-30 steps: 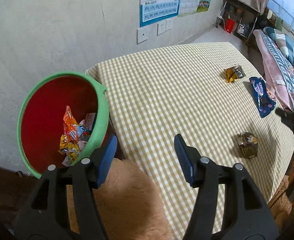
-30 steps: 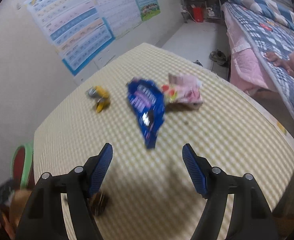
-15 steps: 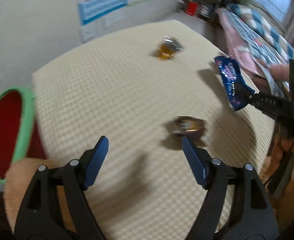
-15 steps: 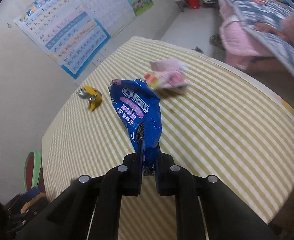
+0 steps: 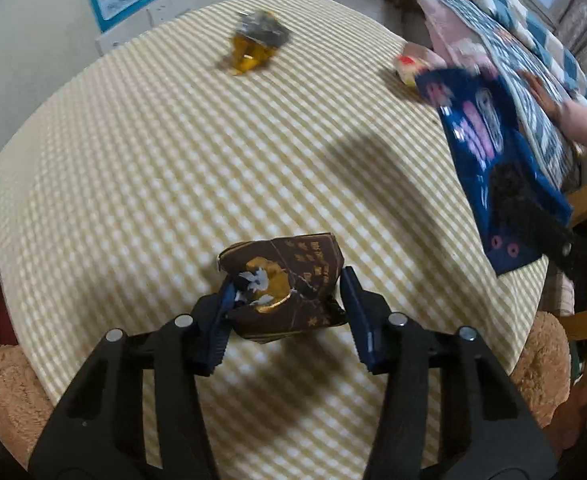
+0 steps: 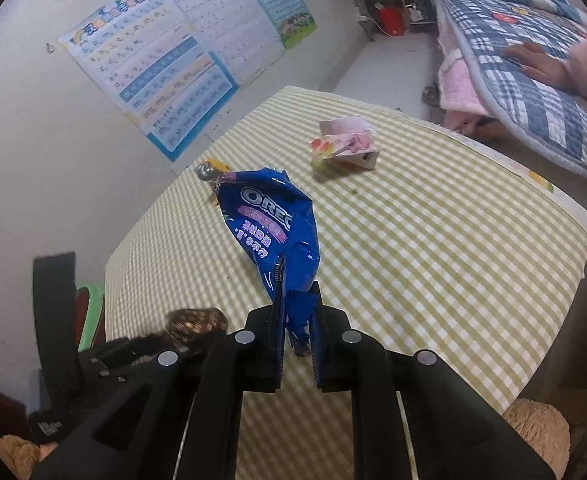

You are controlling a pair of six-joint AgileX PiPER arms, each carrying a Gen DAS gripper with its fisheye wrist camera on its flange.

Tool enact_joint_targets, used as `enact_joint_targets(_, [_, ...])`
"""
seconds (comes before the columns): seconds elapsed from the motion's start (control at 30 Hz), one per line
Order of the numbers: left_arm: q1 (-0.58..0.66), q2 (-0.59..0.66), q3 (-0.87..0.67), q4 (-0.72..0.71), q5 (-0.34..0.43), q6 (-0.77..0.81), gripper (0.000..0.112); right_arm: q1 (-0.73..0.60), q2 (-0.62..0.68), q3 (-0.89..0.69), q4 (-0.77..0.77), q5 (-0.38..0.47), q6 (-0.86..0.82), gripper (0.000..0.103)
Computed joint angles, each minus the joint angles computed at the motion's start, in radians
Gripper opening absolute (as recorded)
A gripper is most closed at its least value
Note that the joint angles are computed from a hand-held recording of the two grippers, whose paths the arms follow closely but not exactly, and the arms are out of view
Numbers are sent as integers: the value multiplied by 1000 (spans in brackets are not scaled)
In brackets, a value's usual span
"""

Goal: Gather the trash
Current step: 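Grasp the blue Oreo wrapper with the right gripper while the left grasps the brown wrapper, then carry the brown wrapper with the left gripper over the bin while the right carries the Oreo wrapper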

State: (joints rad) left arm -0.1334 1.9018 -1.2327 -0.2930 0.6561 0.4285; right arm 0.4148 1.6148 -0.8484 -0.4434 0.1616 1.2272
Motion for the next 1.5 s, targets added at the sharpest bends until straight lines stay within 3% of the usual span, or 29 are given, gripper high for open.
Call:
enact_joint_targets(0.4, [206,-227,9,-56,-43,109,49,126,-8,-108,-276,106,268,11])
enact_joint_targets(1.0, [389,-322,14,-315,-7,379,49,284,16,-331,-305,309,232,12])
enact_joint_targets(1.5, [465,-298,-9,-333,5,398,49,320,46,-397,-261,343,165,12])
